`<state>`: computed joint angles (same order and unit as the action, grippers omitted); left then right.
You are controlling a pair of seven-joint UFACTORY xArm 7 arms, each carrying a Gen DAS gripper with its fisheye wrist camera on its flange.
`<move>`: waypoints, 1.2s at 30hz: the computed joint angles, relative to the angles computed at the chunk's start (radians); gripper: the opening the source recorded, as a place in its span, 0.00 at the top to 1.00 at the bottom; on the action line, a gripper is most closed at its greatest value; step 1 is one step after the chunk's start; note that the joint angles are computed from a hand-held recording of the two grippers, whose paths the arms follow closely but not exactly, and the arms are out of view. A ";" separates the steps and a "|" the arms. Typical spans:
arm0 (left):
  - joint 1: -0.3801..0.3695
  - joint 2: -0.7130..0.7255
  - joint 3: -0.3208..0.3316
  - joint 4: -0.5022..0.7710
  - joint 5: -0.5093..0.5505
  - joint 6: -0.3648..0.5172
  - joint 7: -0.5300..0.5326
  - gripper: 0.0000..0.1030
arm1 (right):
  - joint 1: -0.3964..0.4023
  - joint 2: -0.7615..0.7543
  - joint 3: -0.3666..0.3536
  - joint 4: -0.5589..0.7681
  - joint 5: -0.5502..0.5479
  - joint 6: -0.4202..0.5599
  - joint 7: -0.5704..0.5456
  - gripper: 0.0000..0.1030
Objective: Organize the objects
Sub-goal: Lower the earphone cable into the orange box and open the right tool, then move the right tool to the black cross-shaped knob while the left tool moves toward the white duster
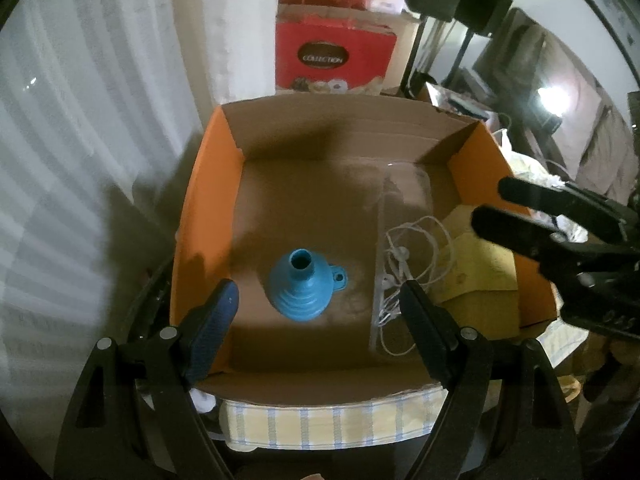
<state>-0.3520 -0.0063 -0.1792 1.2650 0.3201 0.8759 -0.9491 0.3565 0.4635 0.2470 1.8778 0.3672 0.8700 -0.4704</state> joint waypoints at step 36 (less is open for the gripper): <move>-0.187 0.158 -0.004 0.231 0.312 -0.060 -0.261 0.00 | -0.171 -0.350 -0.114 -0.429 0.081 -0.234 -0.078 0.00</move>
<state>-0.5387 0.1512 -0.1828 1.4962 0.6320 0.8163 -1.2097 0.1851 0.1131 0.1328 1.4486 0.4479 0.6356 -0.5487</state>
